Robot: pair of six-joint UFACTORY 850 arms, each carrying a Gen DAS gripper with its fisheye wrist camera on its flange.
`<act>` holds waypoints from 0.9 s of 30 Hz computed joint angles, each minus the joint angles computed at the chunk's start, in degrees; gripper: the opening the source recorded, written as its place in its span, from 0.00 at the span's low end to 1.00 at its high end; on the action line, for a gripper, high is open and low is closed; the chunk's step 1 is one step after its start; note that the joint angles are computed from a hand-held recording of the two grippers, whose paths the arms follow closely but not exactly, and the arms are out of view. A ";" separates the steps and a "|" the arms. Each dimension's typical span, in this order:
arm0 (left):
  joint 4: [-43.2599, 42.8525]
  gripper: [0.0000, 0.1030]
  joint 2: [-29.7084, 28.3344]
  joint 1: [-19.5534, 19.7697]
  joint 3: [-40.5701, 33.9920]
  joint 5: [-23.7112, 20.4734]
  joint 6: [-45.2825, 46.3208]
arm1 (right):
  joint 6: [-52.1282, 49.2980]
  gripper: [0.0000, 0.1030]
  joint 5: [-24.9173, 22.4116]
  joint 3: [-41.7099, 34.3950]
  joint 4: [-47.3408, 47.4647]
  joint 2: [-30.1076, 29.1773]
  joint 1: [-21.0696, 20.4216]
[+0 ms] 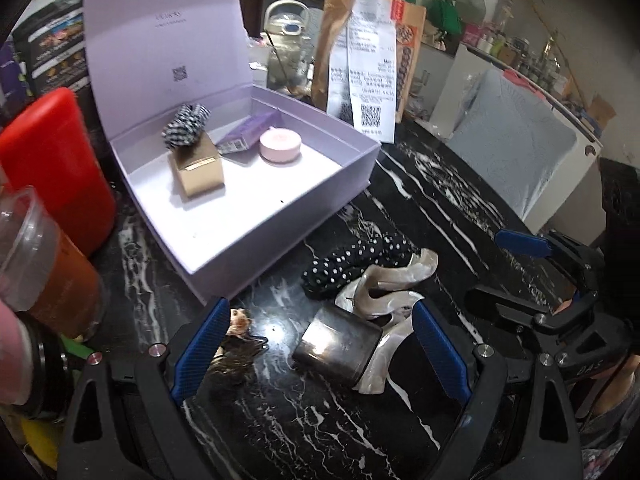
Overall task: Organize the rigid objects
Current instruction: 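Grasp the dark square case with the left tool while the right tool grasps the pearly claw clip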
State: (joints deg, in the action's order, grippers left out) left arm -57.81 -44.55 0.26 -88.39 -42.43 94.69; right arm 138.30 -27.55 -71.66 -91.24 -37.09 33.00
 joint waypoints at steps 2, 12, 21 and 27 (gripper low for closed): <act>0.12 0.90 -0.29 -0.27 0.07 0.53 0.35 | 0.90 0.99 0.41 0.34 -0.28 -0.04 -0.16; 2.33 0.70 -1.18 -1.04 0.37 1.75 1.23 | 3.94 1.00 3.31 0.18 -3.39 -1.12 -1.11; 3.07 0.57 -3.25 -0.58 -1.89 -2.57 -0.17 | 5.30 1.00 5.18 -0.47 -6.47 -1.86 -1.66; 6.99 0.56 -3.66 -0.75 -1.80 -1.69 -2.17 | 6.78 1.00 6.88 -0.66 -8.70 -2.04 -2.26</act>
